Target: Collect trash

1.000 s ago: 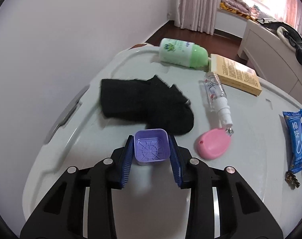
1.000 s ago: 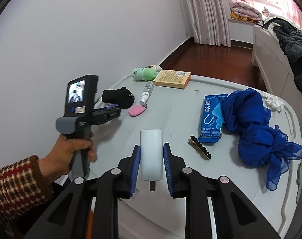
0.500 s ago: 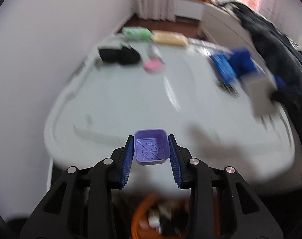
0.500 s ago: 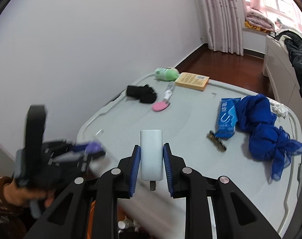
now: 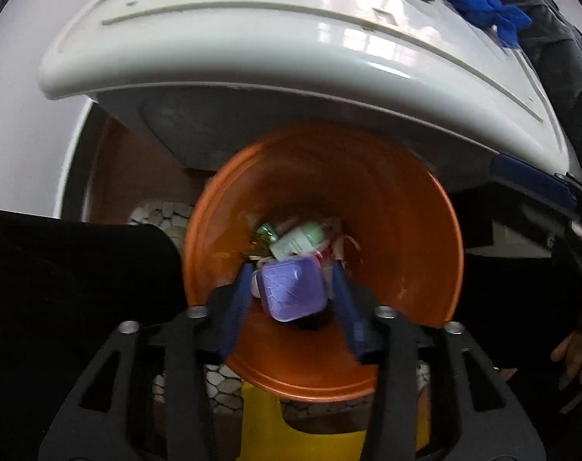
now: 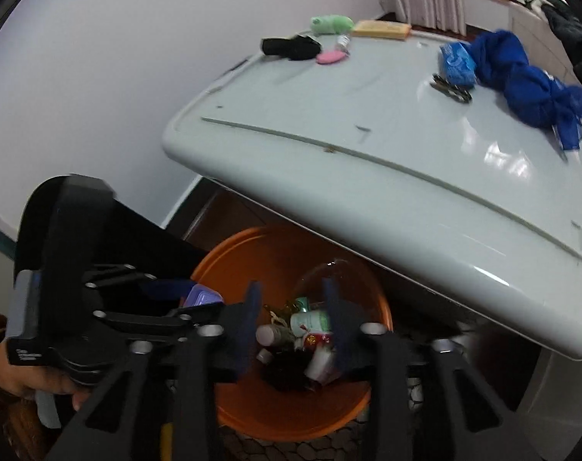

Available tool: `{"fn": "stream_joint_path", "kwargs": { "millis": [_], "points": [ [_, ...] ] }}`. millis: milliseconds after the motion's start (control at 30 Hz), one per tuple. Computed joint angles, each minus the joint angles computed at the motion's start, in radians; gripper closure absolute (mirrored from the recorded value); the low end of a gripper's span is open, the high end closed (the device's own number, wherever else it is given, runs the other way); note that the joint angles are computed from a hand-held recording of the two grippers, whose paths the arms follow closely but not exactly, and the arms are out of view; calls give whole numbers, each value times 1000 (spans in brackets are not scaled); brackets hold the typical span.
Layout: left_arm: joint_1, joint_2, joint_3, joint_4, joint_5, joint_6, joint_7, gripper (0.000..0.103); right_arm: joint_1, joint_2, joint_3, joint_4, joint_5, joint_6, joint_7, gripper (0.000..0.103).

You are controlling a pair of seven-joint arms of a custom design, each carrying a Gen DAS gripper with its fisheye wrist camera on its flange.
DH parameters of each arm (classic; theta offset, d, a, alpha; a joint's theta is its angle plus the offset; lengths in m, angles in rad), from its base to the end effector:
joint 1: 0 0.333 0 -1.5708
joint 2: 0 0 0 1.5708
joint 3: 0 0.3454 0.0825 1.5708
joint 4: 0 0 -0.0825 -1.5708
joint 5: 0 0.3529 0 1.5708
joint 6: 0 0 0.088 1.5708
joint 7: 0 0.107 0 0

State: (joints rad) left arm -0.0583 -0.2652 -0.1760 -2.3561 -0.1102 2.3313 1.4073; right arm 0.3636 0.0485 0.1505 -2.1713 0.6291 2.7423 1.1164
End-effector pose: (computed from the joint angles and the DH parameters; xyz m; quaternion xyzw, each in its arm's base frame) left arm 0.4342 -0.1106 0.4993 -0.7006 0.7033 -0.1104 0.0482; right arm 0.4954 0.2518 0.4717 -0.8038 0.5065 -0.0274 0.3108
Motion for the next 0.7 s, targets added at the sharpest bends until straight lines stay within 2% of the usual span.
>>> {"fn": "stream_joint_path", "kwargs": {
  "millis": [67, 200, 367, 500, 700],
  "points": [
    [16, -12, -18, -3, 66, 41, -36, 47, -3, 4, -2, 3, 14, 20, 14, 50],
    [59, -41, -58, -1, 235, 137, -125, 35, -11, 6, 1, 13, 77, 62, 4, 31],
    [97, -41, -94, 44, 387, 208, -215, 35, -15, 12, 2, 31, 79, 97, 11, 27],
    [91, -4, -97, 111, 426, 195, -256, 35, -16, 20, 3, 36, 18, 131, 61, 23],
    [66, 29, -78, 167, 443, 175, -311, 35, -31, 20, 8, 38, 14, 136, 69, 22]
  ]
}}
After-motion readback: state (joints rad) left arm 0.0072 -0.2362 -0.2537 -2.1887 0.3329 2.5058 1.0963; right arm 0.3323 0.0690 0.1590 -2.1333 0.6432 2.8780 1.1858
